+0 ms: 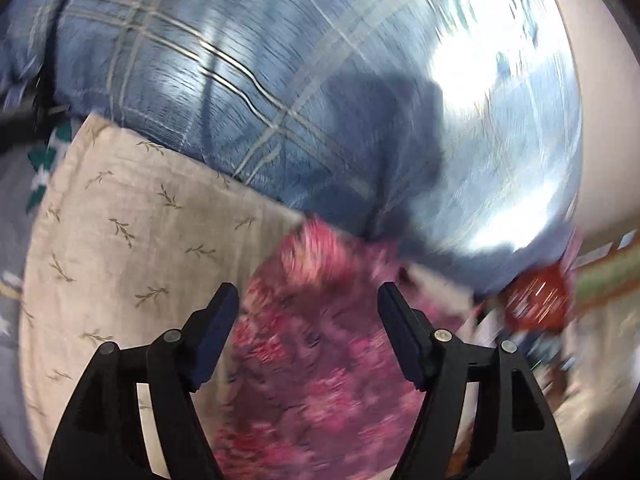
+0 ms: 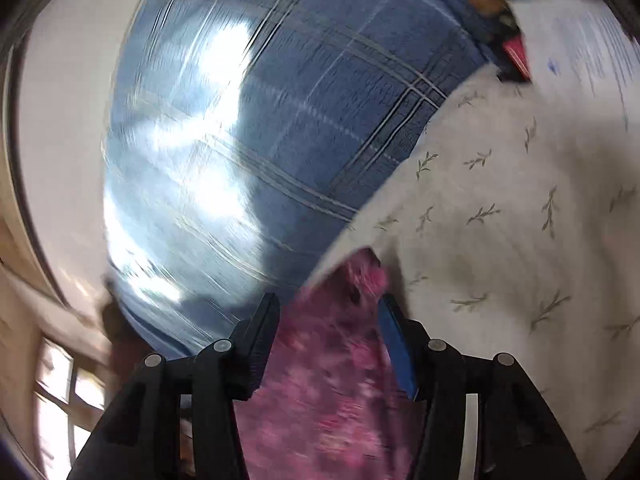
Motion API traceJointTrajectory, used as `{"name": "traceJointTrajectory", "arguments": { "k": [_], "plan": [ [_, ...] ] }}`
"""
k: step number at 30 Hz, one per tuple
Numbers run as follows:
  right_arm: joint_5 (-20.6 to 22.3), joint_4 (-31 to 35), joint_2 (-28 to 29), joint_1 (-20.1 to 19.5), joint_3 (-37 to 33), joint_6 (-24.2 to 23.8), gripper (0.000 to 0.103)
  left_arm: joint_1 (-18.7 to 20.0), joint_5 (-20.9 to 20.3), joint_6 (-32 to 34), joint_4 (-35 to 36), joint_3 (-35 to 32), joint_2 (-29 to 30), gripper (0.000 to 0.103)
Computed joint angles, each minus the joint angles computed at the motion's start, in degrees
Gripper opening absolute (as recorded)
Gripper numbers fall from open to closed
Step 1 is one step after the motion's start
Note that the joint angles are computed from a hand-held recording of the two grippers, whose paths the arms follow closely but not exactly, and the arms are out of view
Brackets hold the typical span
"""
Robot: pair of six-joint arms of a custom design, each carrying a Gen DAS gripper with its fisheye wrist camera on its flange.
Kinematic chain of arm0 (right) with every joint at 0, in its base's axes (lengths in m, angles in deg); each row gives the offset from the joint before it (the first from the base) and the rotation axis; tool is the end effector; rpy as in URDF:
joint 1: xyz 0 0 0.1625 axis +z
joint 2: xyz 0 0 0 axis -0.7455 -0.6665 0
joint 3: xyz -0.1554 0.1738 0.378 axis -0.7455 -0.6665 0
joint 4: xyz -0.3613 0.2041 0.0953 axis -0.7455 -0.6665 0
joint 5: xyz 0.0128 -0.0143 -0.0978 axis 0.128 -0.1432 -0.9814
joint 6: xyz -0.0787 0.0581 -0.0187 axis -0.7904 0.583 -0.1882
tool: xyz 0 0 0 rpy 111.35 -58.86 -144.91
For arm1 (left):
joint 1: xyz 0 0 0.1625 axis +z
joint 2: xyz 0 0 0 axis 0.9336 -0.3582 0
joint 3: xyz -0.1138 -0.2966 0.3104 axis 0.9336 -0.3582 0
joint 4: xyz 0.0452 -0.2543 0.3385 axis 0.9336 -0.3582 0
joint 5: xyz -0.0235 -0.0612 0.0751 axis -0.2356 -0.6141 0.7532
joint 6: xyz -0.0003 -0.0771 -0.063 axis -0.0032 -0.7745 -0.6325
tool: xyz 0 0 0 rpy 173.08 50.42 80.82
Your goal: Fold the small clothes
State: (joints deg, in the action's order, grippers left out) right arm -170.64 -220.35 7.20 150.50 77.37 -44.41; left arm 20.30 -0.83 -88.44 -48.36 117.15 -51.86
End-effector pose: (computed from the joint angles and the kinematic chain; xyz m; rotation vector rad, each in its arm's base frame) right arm 0.2435 -0.5091 0.1010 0.0600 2.9059 -0.8974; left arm 0.1533 -0.4893 0.5157 -0.2416 2.7933 -0.8226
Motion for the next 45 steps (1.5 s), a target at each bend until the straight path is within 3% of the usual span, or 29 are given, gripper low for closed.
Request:
{"name": "traceJointTrajectory", "arguments": {
  "k": [4, 6, 8, 11, 13, 14, 15, 17, 20, 25, 28, 29, 32, 34, 35, 36, 38, 41, 45],
  "plan": [
    [-10.79, 9.29, 2.64, 4.63, -5.38, -8.04, 0.057, -1.24, 5.41, 5.65, 1.81, 1.41, 0.94, 0.071],
    [-15.65, 13.76, 5.07, 5.93, -8.84, -10.71, 0.060, -0.33, 5.56, 5.74, 1.97, 0.48, 2.76, 0.071],
    [-19.16, 17.10, 7.51, 6.14, -11.72, -10.36, 0.061, 0.66, 3.75, 4.01, 2.45, -1.07, 5.09, 0.071],
    [-15.51, 16.50, 9.45, 4.45, -13.00, -8.35, 0.059, 2.38, -1.28, 2.17, 3.07, -3.36, 8.22, 0.071],
    [-12.63, 14.27, 10.16, 4.32, -13.42, -10.49, 0.013, 1.55, -1.09, 2.95, -0.07, -2.19, 8.22, 0.062],
    [-12.99, 13.69, 10.41, 4.90, -13.83, -12.52, 0.006, 0.69, -0.22, 3.94, -2.51, -0.97, 7.59, 0.038],
    [-13.29, 11.57, 10.40, 5.46, -13.52, -14.22, 0.006, -0.11, 0.05, 4.85, -5.05, 0.14, 6.88, 0.020],
    [-11.09, 5.78, 9.82, 6.07, -12.42, -17.11, 0.006, -0.84, 0.82, 5.04, -8.22, 0.97, 6.46, 0.010],
    [-9.80, 0.44, 9.86, 5.77, -12.22, -15.83, 0.006, -1.35, 6.78, 3.44, -11.54, 0.67, 7.84, 0.006],
    [-18.07, 8.79, 13.41, 4.46, -16.76, -12.34, 0.006, 1.14, 14.00, -3.48, -8.09, -1.38, 11.43, 0.001],
    [-20.57, 13.97, 14.42, 4.13, -18.46, -9.91, 0.008, 1.47, 12.78, -5.02, -7.66, -1.66, 10.81, 0.000],
    [-21.27, 13.30, 14.16, 4.42, -18.19, -9.27, 0.018, 1.95, 10.68, -4.62, -6.94, -2.05, 10.17, 0.000],
    [-21.64, 7.01, 11.35, 5.84, -13.87, -8.92, 0.020, 0.96, 8.36, -1.94, -6.55, -0.35, 6.53, 0.003],
    [-19.57, 5.71, 8.70, 5.87, -10.20, -8.56, 0.028, 0.09, 7.58, -0.38, -4.11, 0.51, 4.04, 0.022],
    [-19.55, 6.15, 7.72, 5.95, -9.12, -7.88, 0.032, -0.43, 7.60, -0.49, -3.04, 1.02, 3.00, 0.045],
    [-19.24, 5.90, 6.71, 5.89, -7.39, -7.21, 0.033, -1.18, 8.25, -1.05, -2.14, 1.65, 2.19, 0.061],
    [-17.64, 4.17, 4.54, 5.44, -2.78, -5.14, 0.033, -1.01, 7.11, -2.00, 0.22, 2.33, 0.49, 0.062],
    [-15.83, 1.99, 3.21, 5.55, 2.00, -1.69, 0.035, 1.15, -1.32, -2.59, 3.10, 3.46, -1.71, 0.062],
    [-14.34, 0.45, 2.07, 5.06, 6.68, -1.19, 0.036, -0.80, -0.05, -3.32, 4.92, 7.44, -4.52, 0.067]
  ]
}}
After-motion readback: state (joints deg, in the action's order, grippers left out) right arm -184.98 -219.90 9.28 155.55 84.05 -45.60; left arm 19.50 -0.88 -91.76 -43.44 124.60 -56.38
